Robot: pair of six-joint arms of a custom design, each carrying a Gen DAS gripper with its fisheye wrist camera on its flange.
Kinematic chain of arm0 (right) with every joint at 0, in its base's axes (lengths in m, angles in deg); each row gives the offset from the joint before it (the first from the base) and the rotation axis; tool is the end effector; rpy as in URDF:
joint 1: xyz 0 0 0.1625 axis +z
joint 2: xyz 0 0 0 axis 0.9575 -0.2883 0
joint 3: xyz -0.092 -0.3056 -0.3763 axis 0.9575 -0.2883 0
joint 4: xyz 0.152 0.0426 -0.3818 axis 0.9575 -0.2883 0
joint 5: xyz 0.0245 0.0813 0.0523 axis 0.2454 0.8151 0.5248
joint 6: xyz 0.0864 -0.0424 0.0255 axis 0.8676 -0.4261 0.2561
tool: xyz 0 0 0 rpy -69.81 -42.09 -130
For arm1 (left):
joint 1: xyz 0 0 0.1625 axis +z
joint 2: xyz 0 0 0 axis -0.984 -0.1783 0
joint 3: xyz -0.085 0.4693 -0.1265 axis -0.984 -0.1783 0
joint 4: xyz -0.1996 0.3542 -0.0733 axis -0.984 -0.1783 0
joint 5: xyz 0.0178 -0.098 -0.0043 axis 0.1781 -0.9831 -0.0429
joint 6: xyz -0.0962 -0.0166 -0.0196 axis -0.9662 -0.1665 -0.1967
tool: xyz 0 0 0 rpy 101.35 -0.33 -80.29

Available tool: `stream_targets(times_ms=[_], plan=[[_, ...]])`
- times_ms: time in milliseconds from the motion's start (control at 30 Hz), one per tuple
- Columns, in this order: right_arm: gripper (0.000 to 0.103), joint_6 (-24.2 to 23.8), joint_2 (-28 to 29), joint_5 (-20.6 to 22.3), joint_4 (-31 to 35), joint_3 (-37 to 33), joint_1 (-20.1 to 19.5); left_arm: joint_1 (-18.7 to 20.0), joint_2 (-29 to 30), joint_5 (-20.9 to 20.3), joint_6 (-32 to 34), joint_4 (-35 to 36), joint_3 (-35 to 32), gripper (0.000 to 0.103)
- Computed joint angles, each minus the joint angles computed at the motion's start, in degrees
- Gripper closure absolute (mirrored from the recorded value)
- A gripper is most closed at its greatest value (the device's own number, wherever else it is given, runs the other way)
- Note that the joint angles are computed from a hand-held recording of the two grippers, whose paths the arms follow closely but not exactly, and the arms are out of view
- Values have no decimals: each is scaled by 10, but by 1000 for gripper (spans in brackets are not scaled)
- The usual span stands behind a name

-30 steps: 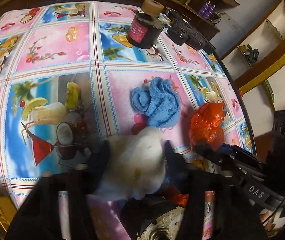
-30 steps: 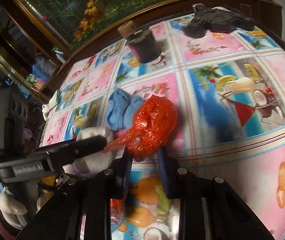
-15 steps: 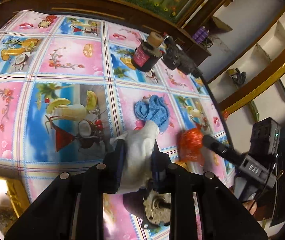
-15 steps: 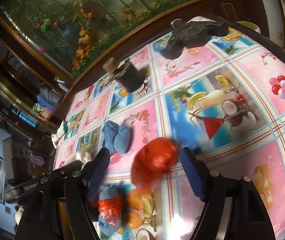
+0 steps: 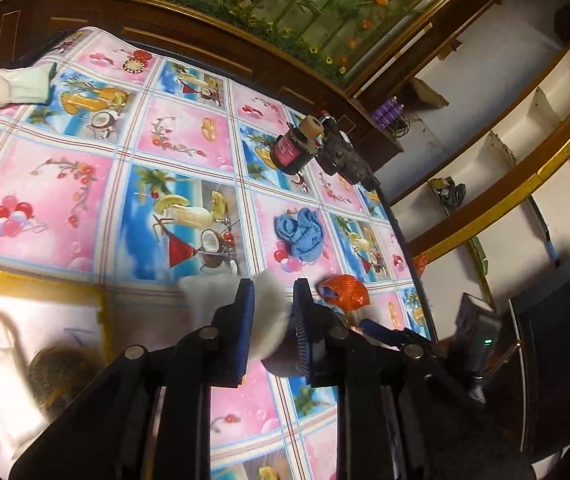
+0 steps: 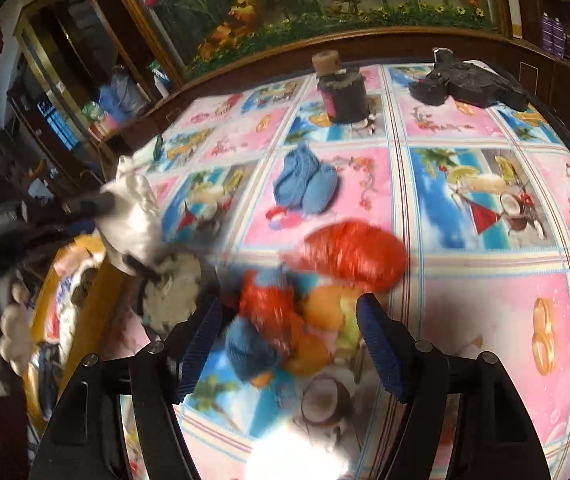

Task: Organize soft objects
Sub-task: 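Lift and carry the white cloth and blue knit bundle with both grippers toward the tray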

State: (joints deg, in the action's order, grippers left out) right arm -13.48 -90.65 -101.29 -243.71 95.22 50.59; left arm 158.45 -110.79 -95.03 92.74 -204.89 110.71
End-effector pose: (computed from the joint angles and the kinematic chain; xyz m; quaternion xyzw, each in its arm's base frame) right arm 0.2862 -0.2736 0.0807 0.2193 -0.9168 0.2901 0.1648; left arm 0.0500 -0.4865 0.5386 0.1293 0.9614 -0.2392 0.0418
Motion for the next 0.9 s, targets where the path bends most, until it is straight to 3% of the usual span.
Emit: stream_targets(times_ms=[133, 200, 267, 333, 433, 500, 700, 733, 767, 800, 833, 900], plan=[[40, -24, 20, -21, -2, -11, 14, 7, -33, -16, 8, 10, 2, 86], [41, -32, 30, -15, -19, -14, 12, 5, -39, -6, 13, 21, 3, 86], [47, -39, 38, 0, -39, -13, 2, -3, -34, 33, -3, 25, 9, 78], [56, -37, 40, 31, -51, -8, -12, -6, -25, 66, -21, 18, 20, 52], [65, -44, 49, 57, -69, -5, -33, -23, -4, 124, -17, -1, 39, 51], [65, -47, 54, 50, -77, -5, -30, -42, 7, 189, -9, -21, 56, 51], [64, -46, 68, 42, -97, -10, -26, -65, 44, 301, 5, -15, 81, 51], [64, -46, 70, 46, -101, -9, -29, -67, 44, 304, 10, -17, 85, 51], [64, -44, 68, 55, -100, -7, -33, -67, 43, 304, 10, -13, 84, 51], [66, -39, 65, 67, -99, -4, -40, -69, 40, 306, 14, -15, 86, 63], [74, -36, 59, 85, -94, 0, -48, -65, 38, 290, 18, -13, 84, 85], [77, -29, 56, 85, -97, 3, -50, -59, 30, 261, 13, -6, 80, 88]])
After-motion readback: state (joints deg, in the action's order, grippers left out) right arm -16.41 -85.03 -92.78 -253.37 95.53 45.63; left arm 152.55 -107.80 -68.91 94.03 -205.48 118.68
